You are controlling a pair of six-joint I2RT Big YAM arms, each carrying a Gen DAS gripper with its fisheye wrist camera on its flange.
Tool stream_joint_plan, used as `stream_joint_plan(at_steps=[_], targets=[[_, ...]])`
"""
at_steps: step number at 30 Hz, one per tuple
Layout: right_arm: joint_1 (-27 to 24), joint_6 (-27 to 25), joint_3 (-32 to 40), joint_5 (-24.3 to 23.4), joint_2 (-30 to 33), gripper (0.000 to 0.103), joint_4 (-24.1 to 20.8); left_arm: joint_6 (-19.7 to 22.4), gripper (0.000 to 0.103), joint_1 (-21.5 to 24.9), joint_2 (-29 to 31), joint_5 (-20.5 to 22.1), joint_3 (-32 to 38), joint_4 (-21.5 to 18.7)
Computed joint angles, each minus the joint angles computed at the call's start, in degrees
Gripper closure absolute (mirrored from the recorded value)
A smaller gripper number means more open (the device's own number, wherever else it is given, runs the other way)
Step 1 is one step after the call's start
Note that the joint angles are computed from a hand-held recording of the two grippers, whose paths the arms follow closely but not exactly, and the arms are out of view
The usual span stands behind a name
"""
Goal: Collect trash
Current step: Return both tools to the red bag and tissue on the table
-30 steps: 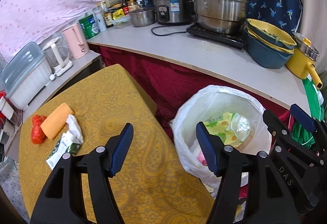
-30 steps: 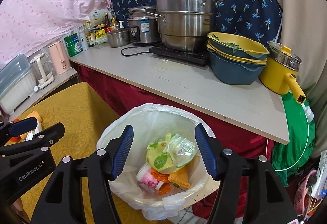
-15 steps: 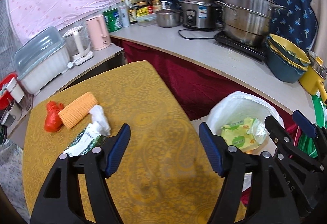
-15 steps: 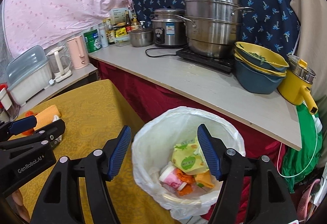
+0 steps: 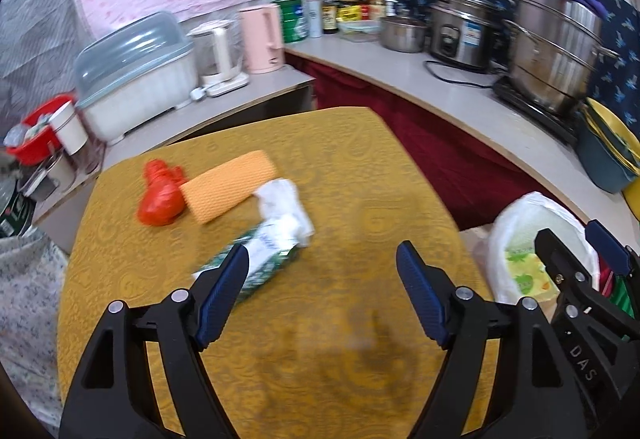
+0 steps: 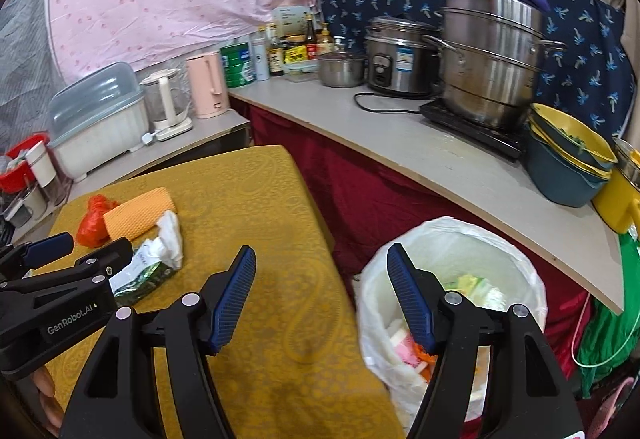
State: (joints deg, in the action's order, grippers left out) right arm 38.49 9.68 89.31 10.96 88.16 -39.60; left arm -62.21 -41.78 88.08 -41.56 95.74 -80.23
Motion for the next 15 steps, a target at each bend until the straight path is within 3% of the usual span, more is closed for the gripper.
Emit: stream_joint_plan(at_steps=[9,15], targets=[[4.65,0.31,4.96,-0.76,4.71,0.037,-1.78,-4.95,0.027,3.45,-7.81,-0.43,-9.59,-2.24],[6.87,0.41,10.34,-1.58,9.44,0.037,-4.11,-5.64,0.023,7.38,-12.98,0.2,-15.44,-2.47]])
